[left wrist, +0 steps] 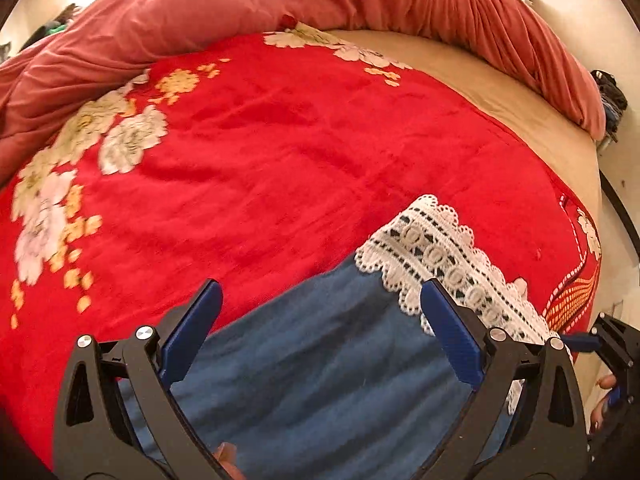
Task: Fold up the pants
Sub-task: 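Close the left tool on the lace-trimmed leg end and lift it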
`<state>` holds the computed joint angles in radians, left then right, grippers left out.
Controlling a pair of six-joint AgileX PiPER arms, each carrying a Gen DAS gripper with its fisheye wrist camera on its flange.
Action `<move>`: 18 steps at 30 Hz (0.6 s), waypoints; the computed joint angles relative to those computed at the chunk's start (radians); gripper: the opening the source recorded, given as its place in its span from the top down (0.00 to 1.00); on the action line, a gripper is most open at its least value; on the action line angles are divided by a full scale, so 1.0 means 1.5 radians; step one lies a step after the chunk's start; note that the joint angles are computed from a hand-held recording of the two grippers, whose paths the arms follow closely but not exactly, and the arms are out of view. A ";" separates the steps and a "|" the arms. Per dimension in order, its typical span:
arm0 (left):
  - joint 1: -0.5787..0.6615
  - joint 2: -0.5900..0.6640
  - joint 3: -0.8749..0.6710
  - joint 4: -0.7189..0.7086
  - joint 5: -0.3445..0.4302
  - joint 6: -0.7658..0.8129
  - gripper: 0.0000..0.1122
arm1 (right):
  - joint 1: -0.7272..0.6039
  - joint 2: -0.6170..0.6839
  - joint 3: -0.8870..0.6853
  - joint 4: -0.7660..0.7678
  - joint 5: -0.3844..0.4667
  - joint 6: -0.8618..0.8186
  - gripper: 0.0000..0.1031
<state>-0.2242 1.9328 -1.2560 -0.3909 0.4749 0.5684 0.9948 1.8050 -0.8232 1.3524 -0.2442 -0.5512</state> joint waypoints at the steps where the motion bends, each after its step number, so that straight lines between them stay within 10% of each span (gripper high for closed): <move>1: -0.001 0.012 -0.011 -0.010 0.006 0.012 0.18 | -0.001 0.002 -0.002 -0.015 0.002 0.014 0.16; 12: 0.006 0.078 -0.048 -0.130 0.047 0.123 0.41 | -0.024 0.032 -0.035 -0.120 0.021 0.095 0.31; 18: 0.000 0.080 -0.053 -0.152 0.076 0.135 0.75 | -0.035 0.047 -0.054 -0.118 0.034 0.077 0.41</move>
